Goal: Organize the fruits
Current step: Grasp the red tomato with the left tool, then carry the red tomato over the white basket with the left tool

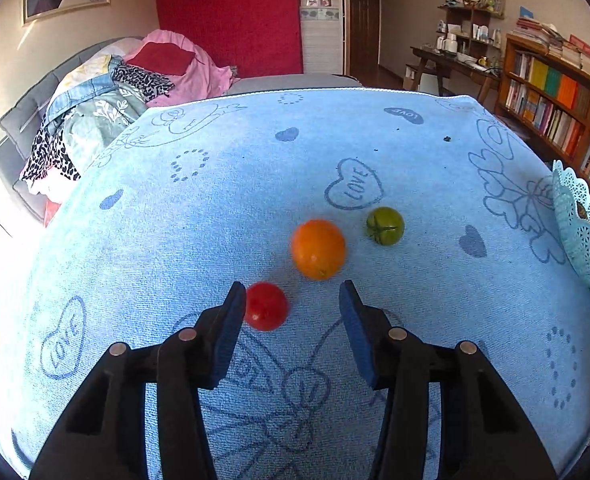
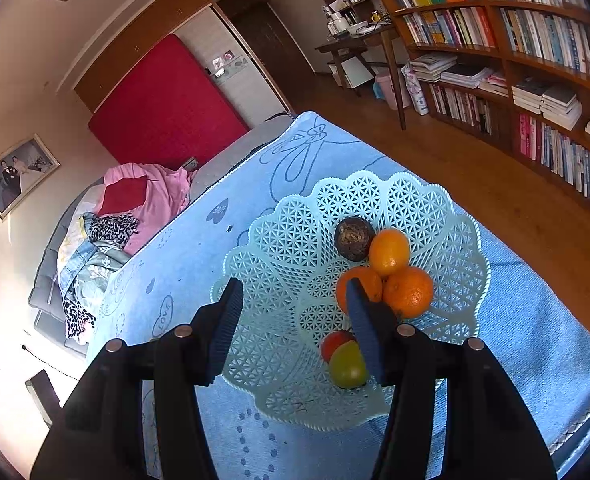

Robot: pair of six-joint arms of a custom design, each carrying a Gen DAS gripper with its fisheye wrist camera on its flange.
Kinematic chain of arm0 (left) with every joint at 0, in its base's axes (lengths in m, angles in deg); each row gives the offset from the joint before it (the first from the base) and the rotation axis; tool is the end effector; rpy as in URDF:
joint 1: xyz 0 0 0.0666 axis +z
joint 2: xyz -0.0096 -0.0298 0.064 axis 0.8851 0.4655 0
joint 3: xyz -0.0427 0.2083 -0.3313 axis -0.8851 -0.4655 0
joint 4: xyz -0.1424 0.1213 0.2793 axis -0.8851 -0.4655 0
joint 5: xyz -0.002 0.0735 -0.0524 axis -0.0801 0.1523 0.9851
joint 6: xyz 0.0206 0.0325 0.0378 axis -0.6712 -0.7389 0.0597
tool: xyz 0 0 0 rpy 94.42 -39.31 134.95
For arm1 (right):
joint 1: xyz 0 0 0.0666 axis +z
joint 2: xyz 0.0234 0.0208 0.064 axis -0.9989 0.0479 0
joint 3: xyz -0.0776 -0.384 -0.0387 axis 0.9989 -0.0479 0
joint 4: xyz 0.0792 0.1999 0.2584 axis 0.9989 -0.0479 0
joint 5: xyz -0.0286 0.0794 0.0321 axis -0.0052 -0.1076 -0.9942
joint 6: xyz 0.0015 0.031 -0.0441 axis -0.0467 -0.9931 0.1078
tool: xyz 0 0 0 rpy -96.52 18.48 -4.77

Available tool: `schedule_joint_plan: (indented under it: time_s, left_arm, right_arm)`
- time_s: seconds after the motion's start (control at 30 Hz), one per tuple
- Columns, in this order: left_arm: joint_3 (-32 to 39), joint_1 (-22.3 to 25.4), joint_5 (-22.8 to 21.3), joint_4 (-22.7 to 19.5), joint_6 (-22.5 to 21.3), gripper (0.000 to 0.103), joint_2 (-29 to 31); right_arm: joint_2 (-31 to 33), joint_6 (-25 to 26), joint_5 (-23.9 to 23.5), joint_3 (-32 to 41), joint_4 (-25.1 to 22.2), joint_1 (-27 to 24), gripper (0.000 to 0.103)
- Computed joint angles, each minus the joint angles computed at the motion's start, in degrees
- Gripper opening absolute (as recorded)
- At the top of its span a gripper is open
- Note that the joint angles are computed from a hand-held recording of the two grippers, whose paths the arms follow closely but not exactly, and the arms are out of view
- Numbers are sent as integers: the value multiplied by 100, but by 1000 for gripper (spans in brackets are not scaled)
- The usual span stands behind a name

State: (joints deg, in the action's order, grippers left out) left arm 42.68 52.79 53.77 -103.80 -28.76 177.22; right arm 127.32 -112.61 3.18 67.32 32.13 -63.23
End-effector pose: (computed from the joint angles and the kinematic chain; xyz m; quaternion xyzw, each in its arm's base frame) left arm 0.5957 -0.0898 0.3181 -0.0740 0.9242 0.0602 0.3697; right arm 0.5875 0.2592 0.3535 0.1445 0.8711 0.2323 0.4079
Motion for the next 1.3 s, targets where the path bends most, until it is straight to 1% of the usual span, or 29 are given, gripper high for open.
schedule_joint_plan:
  time_s: [0.23,0.3,0.37,0.43,0.57,0.6,0.67,0.77,1.0,1.17,1.3]
  left_arm:
    - [238,78,-120,-144,24,45,235]
    - [327,102,-143,-213,25,41,297]
    - [433,146,-35,-389,102,34,370]
    - [479,188,73,-497,189,33,415]
    - [504,191,66,-507,231,31,414]
    - [505,181,61,-508,211,28,414]
    - [507,147,4,-501,148,28,409]
    - [460,93,47,-445,80,28,343]
    - [484,-252,232,-260,-153,28,166]
    - [858,-642,420,-211,-377,28,209]
    - [1310,-940,551,-270,-553,28,350]
  right_arm:
    - [15,11,-12,15,-19,10,55]
    - [15,17,-19,17,-18,14,55]
    - [7,24,-20,9,-10,16,55]
    - [-10,22,-16,-19,16,12,55]
    - [-15,9,-25,-26,19,7,55]
    - [-14,16,-29,-24,16,9,55]
    - [-14,21,-32,-19,16,11,55]
    - [-25,29,-11,-20,30,19,55]
    - [-60,2,5,-59,66,15,55]
    - [-143,-33,17,-156,167,-20,56]
    - [-214,-80,14,-245,248,-54,56]
